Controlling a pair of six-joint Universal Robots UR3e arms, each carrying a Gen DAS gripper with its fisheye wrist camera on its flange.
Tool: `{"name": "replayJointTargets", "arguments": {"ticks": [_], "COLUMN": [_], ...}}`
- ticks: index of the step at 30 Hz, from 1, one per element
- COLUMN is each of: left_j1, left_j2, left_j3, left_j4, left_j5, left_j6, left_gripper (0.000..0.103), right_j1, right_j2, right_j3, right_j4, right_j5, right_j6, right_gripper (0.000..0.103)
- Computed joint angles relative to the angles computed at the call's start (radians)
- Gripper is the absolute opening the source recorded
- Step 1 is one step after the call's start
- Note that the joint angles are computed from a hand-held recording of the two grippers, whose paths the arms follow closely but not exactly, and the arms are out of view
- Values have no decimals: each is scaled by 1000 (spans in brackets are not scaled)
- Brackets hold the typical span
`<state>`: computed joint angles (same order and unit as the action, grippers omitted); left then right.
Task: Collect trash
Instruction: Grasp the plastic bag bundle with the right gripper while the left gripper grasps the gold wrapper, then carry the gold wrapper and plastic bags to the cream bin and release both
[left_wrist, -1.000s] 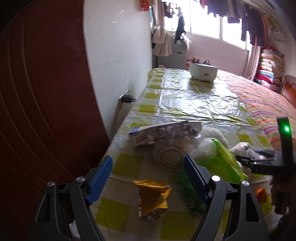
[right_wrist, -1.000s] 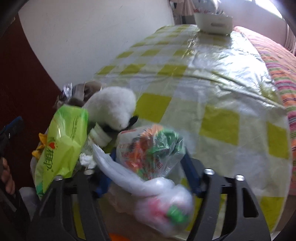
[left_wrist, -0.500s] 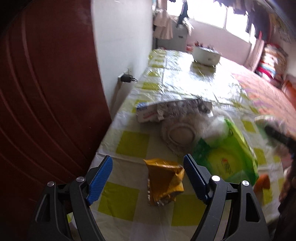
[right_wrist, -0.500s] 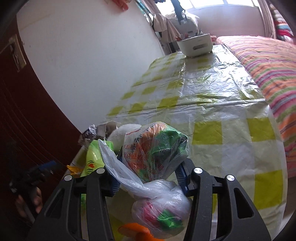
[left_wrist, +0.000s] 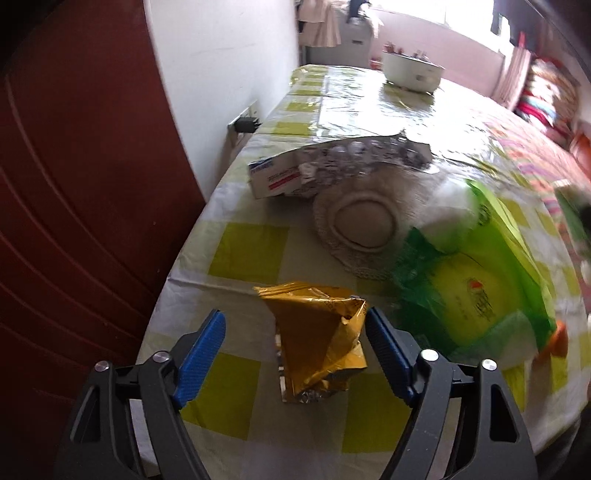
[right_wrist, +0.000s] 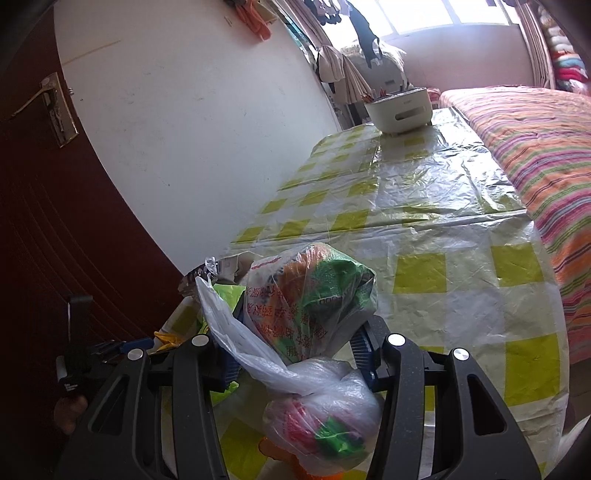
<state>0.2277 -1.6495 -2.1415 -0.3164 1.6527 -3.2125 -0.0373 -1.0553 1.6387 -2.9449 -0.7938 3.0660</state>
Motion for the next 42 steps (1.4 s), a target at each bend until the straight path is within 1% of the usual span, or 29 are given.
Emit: {"name": "replayJointTargets", "arguments": {"ticks": [2,3,5,8,12,17,19,24,29,32,34,38,42], "left_j1": [30,39,30,8,2,-39,-82,-211,-335,-399,-436,-486,-531], "left_j2": [3,-2,0,26,73,81,53,7,-83,-147,-187,-234,-270], "left_j3": [-3,0,-8,-29,-70,-57,-20,51,168,237,274,323,372], "left_j4": [-31,-35,-8,43,124,155,160,176,167,174,185,191,183], "left_j5": [-36,-47,-30,-19,-60,-87,-86,-47,-49,-50,-50,-63,-70], "left_j6": [-4,-5,-12,-17,-31,-44,-44,-68,-101,-100,-100,-107,-107], "left_gripper": [48,47,45,44,43,43,43,43,43,43,43,43,43], "right_j1": [-11,-16,-27,-51,-93,-141,-162,-218,-297,-364,-404,-529,-639], "right_j2": [-6,-9,-24,-52,-99,-160,-183,-238,-297,-333,-360,-421,-479], "right_j3": [15,21,44,82,150,228,260,350,465,544,598,720,835], "right_j4": [-14,-18,-42,-76,-144,-202,-216,-275,-341,-383,-414,-476,-549], "right_j5": [10,13,13,27,36,28,24,9,-13,-19,-43,-51,-88], "right_j6": [6,6,12,18,27,22,13,5,4,-1,-4,9,13], "right_gripper": [48,48,48,48,48,48,48,48,48,48,48,48,48]}}
